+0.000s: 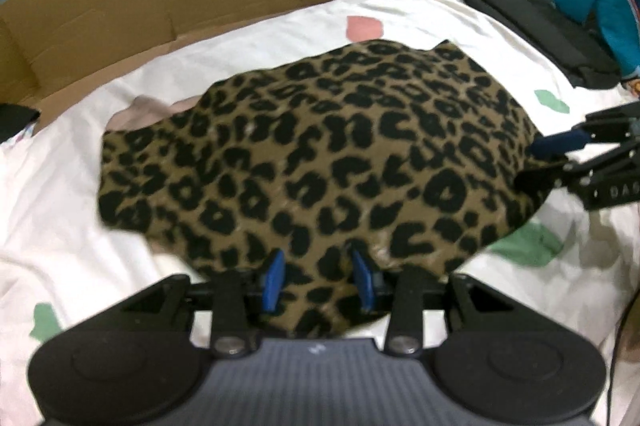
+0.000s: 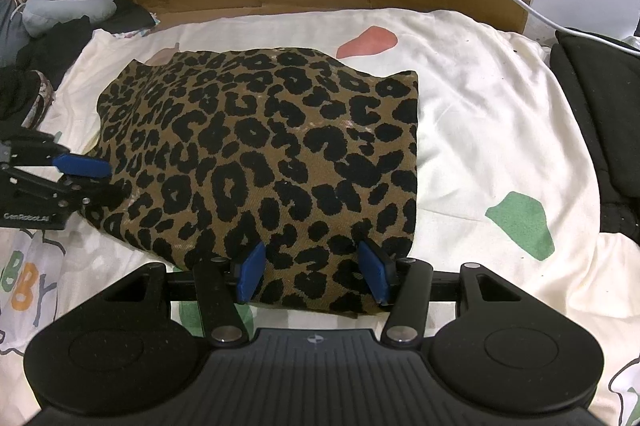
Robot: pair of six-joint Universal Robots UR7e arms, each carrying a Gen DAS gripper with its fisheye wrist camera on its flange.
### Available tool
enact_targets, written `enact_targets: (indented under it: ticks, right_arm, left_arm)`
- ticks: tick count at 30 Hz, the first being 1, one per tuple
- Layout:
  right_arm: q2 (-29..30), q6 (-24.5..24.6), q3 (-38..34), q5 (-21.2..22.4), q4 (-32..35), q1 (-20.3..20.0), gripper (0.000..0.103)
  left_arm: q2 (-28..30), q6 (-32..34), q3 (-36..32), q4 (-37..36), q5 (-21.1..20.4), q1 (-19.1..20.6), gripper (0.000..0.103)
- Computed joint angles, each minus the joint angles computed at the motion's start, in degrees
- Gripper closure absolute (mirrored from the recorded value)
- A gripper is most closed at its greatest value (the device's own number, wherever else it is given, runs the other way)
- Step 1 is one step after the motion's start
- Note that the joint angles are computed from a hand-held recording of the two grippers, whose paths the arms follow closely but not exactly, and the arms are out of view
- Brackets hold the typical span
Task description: Fold clothes
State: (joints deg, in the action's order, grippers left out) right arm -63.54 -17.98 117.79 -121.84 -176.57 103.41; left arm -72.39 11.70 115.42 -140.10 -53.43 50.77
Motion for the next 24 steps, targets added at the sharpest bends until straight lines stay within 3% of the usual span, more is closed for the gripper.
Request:
enact_targets:
  ticks: [2, 8, 16, 24]
  right_arm:
    - [0.0, -0.1, -0.1, 0.1, 0.1, -0.1, 0.045]
    - [-0.1, -0.1, -0.8, 0.2, 0.9, -0.3, 0.045]
    - [-2.4, 4.5, -0.4, -1.7, 0.6, 0.8, 0.045]
    - [-6.8, 13.0, 2.2, 0.9, 4.0, 0.8, 0.045]
  left_arm:
    - [-0.5, -0.8, 0.3, 0.6, 1.0, 0.2, 0.062]
    - [-2.6, -4.8, 0.4, 2.8, 2.6, 1.4, 0.047]
    - [-6.5, -9.9, 0.9, 6.0, 3.3, 0.4, 0.056]
    - [-9.3, -16.1, 0.6, 9.0, 1.5, 0.5, 0.057]
